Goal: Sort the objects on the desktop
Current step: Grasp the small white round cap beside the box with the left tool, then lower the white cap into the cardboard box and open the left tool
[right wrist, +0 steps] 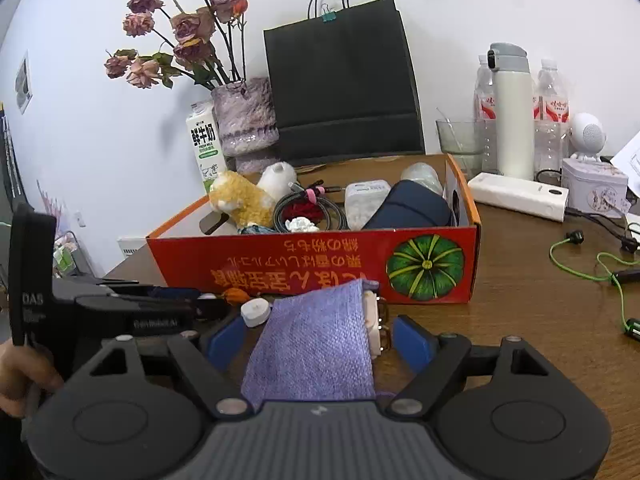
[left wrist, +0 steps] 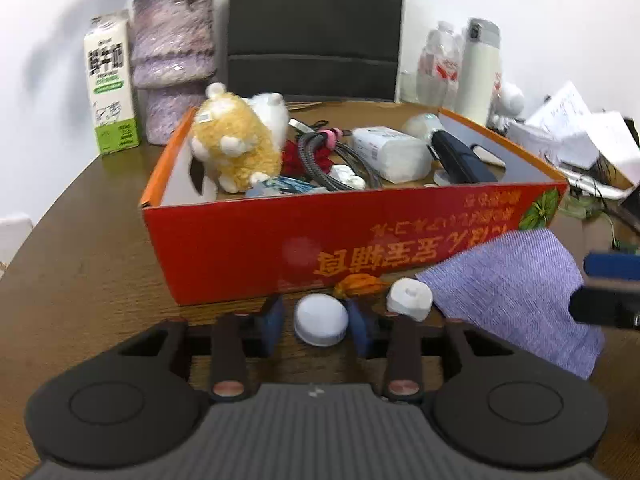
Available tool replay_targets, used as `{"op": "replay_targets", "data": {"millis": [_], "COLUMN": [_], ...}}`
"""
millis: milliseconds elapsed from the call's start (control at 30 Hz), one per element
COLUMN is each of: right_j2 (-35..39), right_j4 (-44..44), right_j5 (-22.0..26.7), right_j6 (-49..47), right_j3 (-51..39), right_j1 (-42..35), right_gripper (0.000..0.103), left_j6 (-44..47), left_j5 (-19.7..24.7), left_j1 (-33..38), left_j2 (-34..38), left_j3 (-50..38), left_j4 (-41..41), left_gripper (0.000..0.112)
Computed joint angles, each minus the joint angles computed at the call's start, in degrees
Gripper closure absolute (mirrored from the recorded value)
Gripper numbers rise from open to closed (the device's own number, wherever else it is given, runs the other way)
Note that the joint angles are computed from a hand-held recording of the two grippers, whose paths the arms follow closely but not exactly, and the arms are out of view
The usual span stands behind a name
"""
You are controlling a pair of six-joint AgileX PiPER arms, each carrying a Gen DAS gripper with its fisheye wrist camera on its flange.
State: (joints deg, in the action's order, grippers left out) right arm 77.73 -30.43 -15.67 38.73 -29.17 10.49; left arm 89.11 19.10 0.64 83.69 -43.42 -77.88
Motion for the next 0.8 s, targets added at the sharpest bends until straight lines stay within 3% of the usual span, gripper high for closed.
{"op": "replay_targets", "data": {"millis": [67,167,300,467,533,633,800], "right_j2": [0.12,0.52,0.16,-1.85,-3.19,-6.00,-7.10], "right_j4": [3.33,1.03,5.33,8.80,9.82,10.37,7.29], "right_j5": [-0.24,-0.32,0.11,0.47,1.27,2.41,6.04], "right_j6": [-3.47,-0.78,-4.89,-7.81,-8.39,-9.01,-6.47], "right_j3": [0.36,0.27,0.54,1.16,1.15,0.85,-2.54], "right_j1": [0.06,-0.88,-0.33,0.60,1.02,1.13,0.35], "right_gripper": [0.023,0.024,0.026,0.026,0.027,0.027,0.027], "left_j6": [-0.06,-2.74,-4.55,-15.36,-18.62,-26.81,-46.94], "left_j5": [1.70,1.66,1.86,4.49,5.01,2.30,2.88], "left_j1": [1.16,1.19,1.44,-0.12,-1.68,-6.07,-10.95], "left_j2": [-0.25,-2.33,-8.78,-15.28,-14.91,-12.70,-1.55], "left_j3": [0.20,1.76,6.29,5.37,2.25,-3.36,-17.48], "left_j4": [-0.35,1.52,0.99,6.60,8.56,15.50,34.05], "left_gripper": [0.083,0.083,0.083,0.083,0.083,0.083,0.083]}}
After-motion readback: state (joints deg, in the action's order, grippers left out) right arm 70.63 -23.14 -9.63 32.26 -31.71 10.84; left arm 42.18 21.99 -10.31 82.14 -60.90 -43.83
